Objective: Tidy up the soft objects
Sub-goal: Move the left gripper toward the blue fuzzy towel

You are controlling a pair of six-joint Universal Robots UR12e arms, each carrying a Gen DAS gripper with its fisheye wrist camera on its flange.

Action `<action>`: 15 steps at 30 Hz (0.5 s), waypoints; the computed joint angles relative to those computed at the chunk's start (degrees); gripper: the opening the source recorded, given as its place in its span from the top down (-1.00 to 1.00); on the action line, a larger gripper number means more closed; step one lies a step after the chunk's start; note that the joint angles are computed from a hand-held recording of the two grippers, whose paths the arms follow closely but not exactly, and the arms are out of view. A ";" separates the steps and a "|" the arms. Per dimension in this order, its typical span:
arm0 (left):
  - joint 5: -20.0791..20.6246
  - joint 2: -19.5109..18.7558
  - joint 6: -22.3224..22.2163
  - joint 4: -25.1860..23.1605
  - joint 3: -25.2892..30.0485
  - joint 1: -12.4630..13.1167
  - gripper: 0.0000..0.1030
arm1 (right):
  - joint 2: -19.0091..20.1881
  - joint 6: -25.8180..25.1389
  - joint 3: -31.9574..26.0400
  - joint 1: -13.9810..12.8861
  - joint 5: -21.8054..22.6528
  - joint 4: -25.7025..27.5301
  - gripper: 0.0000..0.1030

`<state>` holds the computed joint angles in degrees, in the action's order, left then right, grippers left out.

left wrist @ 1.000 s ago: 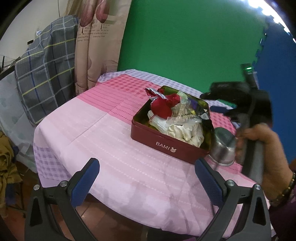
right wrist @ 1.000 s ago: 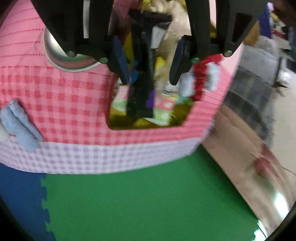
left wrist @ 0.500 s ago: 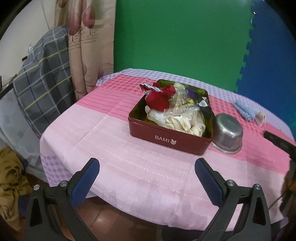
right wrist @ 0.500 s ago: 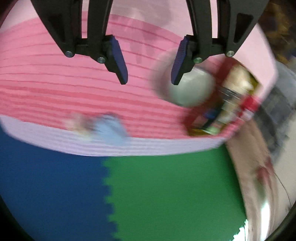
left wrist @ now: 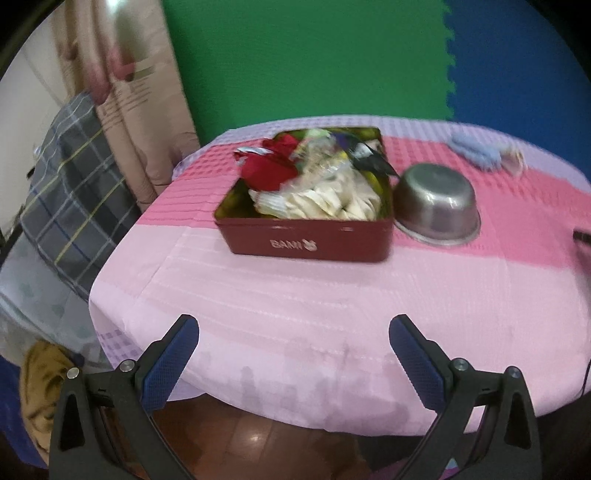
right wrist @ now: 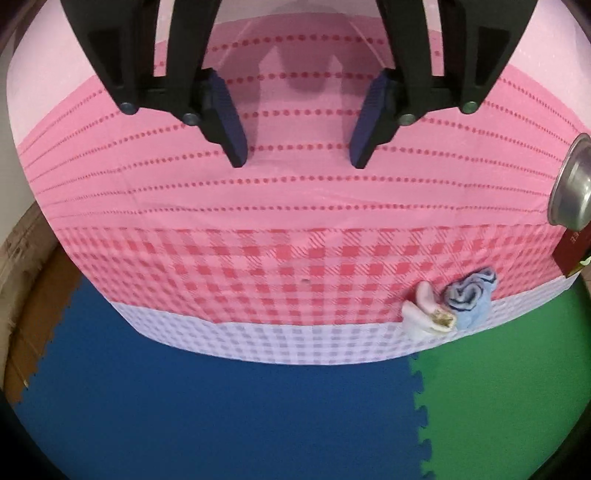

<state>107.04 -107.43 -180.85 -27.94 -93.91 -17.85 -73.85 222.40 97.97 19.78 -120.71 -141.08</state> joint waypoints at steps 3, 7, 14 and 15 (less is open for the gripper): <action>0.26 -0.32 1.92 -0.63 0.56 -0.75 -0.99 | -0.10 0.10 0.16 -0.33 0.57 -0.41 -0.22; -1.69 -0.56 1.81 -1.57 1.59 -1.48 -0.99 | -0.60 0.10 1.05 -0.67 1.96 -1.59 -0.62; -6.37 -2.39 4.18 -4.46 5.52 -3.46 -0.99 | 0.08 -1.92 0.26 -0.70 3.10 -1.25 -0.74; -8.11 -2.59 4.64 -4.73 6.07 -3.53 -0.99 | -0.10 -2.07 0.62 -0.84 3.59 -1.91 -0.75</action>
